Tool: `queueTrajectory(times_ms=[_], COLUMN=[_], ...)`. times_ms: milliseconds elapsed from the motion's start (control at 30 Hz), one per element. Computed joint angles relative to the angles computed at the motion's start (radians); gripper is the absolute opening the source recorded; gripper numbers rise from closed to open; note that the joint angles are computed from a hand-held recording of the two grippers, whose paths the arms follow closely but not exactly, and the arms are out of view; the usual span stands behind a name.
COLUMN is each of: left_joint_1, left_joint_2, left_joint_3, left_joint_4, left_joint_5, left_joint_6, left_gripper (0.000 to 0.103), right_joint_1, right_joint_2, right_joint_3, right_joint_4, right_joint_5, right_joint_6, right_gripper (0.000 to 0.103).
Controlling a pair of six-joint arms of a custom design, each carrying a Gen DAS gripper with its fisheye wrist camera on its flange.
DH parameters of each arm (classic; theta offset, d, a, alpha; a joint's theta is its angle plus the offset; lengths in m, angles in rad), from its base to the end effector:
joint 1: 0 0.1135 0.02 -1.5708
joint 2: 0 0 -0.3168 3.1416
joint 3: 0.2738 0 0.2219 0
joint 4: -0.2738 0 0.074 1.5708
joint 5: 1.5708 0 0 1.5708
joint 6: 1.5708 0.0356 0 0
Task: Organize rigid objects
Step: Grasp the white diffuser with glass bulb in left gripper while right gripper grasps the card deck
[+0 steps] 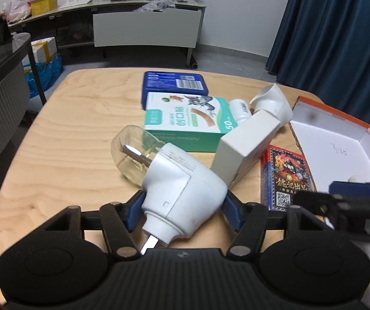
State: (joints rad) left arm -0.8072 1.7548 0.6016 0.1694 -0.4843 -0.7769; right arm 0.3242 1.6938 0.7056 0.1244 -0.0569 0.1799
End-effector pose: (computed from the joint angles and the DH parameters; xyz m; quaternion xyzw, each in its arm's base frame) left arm 0.2041 -0.1893 0.1662 -0.0553 0.9303 -0.0387 0.3607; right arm 0.2815 0.0967 0.1992 -0.0774 0.9346 0.1121 0.3285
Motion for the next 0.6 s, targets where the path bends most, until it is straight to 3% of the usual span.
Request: queueTrajectory(times_ms=[333,467,600], left_joint_1=[-0.028,-0.034,-0.057], left_joint_2=[-0.104,-0.14,-0.175], left_joint_3=[-0.054,-0.063,-0.071], left_joint_4=[-0.048,-0.067,-0.088], left_joint_5=[-0.071,-0.091,-0.115], left_joint_6=[-0.043,-0.053,-0.066], left_gripper=[0.064,0.064,0.064], right_joint_1=[0.07,0.085,0.086], right_joint_2=[0.155,0.16,0.116], right_joint_3=[0.142,0.124,0.076], right_joint_4=[-0.047,0.0,0.019], right_joint_5=[0.112,0.155,0.163], right_joint_6=[0.105,0.1,0.103], right_gripper=[0.083,0.074,0.071])
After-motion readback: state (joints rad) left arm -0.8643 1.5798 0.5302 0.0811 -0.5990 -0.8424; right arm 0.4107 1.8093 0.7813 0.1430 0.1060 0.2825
